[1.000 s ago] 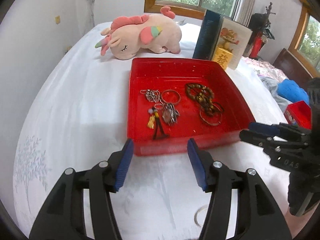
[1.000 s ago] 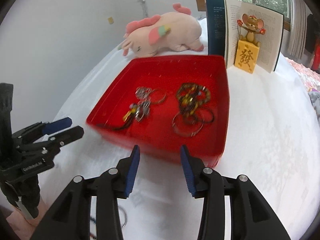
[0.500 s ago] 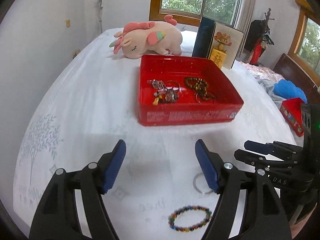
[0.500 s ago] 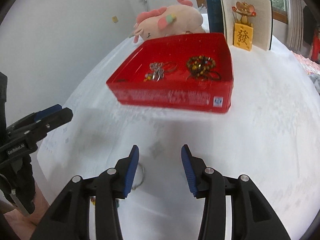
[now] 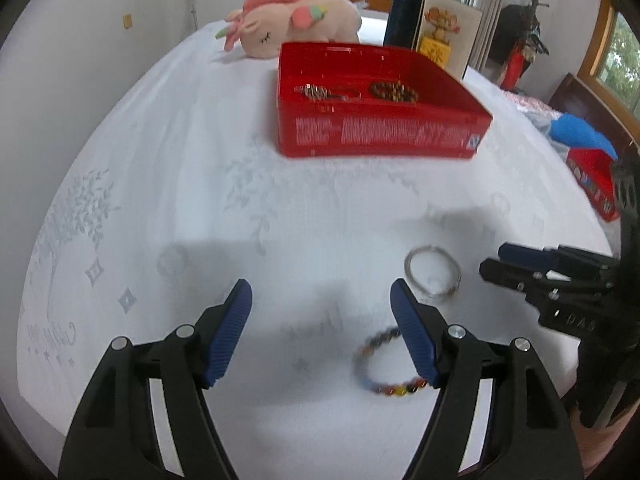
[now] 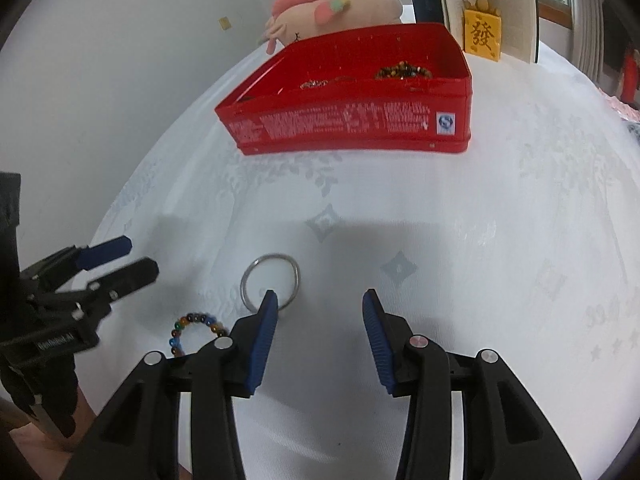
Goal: Organize jewelry
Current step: 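Withdraw both tools from the tin toward the multicolour bracelet and silver ring, then grasp multicolour bead bracelet with left tool while right tool grasps silver ring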
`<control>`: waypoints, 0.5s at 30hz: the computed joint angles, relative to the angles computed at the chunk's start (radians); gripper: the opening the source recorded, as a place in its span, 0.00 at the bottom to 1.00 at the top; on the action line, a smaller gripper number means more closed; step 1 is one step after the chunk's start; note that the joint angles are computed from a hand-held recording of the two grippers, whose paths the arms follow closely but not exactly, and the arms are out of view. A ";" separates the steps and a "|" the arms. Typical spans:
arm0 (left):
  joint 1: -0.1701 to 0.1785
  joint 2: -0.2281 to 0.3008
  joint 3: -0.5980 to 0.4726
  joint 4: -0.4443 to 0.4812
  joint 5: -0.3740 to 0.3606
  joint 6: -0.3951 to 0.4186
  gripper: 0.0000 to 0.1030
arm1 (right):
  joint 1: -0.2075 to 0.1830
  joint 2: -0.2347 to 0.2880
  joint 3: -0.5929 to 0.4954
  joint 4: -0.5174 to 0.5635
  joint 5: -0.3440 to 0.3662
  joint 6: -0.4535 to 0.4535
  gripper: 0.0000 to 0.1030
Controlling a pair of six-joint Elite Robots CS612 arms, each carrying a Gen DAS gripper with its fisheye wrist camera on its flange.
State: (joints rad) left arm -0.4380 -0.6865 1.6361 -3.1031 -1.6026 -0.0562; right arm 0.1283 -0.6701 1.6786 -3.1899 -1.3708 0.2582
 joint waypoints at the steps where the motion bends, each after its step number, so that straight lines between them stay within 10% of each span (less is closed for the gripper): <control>1: -0.001 0.001 0.004 0.007 0.001 0.007 0.69 | 0.000 0.001 0.001 0.000 0.003 0.002 0.43; 15: -0.019 0.013 0.026 0.076 -0.015 0.059 0.69 | 0.002 0.001 0.009 0.002 0.013 0.002 0.43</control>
State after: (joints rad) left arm -0.4568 -0.6736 1.6621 -3.0275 -1.6178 0.0024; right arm 0.1308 -0.6689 1.6877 -3.1881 -1.3579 0.2598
